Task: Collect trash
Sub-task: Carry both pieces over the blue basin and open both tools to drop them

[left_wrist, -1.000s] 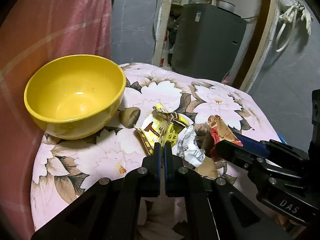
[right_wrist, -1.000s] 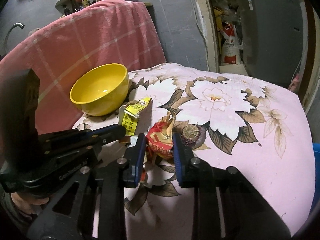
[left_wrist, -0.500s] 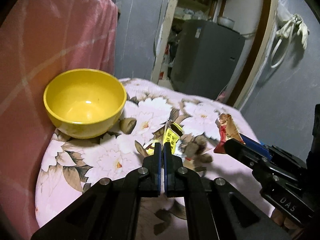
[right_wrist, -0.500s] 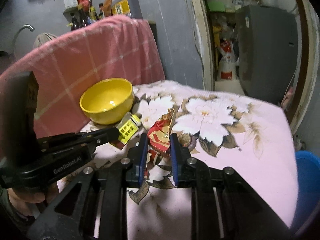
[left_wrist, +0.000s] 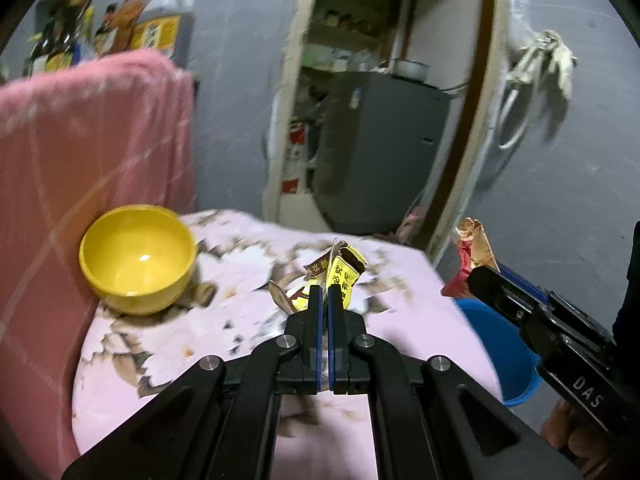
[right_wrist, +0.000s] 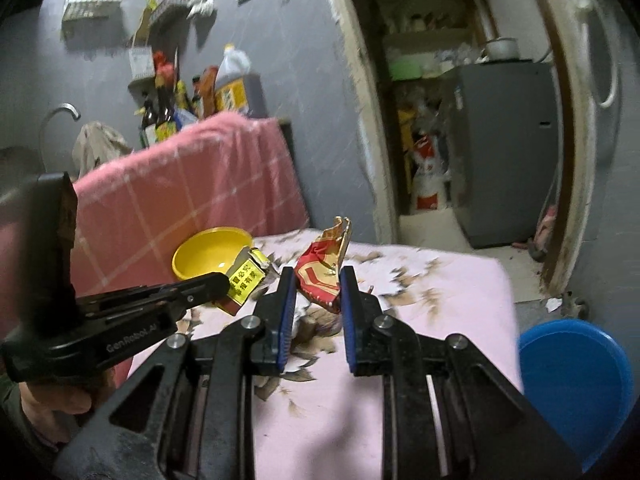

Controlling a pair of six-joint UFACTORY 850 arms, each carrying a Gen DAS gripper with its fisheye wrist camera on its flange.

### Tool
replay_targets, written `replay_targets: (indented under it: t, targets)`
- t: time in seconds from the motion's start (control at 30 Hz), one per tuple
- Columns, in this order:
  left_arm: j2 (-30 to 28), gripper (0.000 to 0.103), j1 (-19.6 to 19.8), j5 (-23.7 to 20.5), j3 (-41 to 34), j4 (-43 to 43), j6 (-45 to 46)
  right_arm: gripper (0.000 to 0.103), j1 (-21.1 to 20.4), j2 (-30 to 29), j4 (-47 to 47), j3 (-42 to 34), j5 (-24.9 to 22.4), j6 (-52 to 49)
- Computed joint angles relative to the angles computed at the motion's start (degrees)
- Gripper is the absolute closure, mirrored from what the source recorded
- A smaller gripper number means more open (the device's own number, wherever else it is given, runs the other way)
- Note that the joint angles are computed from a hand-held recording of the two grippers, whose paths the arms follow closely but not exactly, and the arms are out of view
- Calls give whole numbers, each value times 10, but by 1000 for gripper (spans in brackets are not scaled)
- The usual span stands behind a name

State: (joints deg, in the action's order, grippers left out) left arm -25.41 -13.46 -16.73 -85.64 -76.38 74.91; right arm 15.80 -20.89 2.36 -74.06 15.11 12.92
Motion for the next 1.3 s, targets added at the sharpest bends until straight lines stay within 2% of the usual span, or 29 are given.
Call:
replay_targets:
  t: [0.33,0.53,0.77,1.07,1.2,1.3]
  targets:
    - [25,103,-71,1,6,-203,244,74,-30,107,195,116,110,-177]
    - [14,103,-116,-17,-14,-220,280,74,-57,152,252,165,135,-229]
    - [-24,103,-159,-21,-59,-153,229,74,-102,186,256,215,130,-224]
    - [-80,103,-181,-26,-110,-78,150,74,-150,177,193,244,119,-140]
    - [-111,103,-189,-21,-141,0,72,74,-169,156,144,243,111,-80]
    - [-143,103,-193,-32,-180,116,-43,73,-180,140,109,240,104,-37]
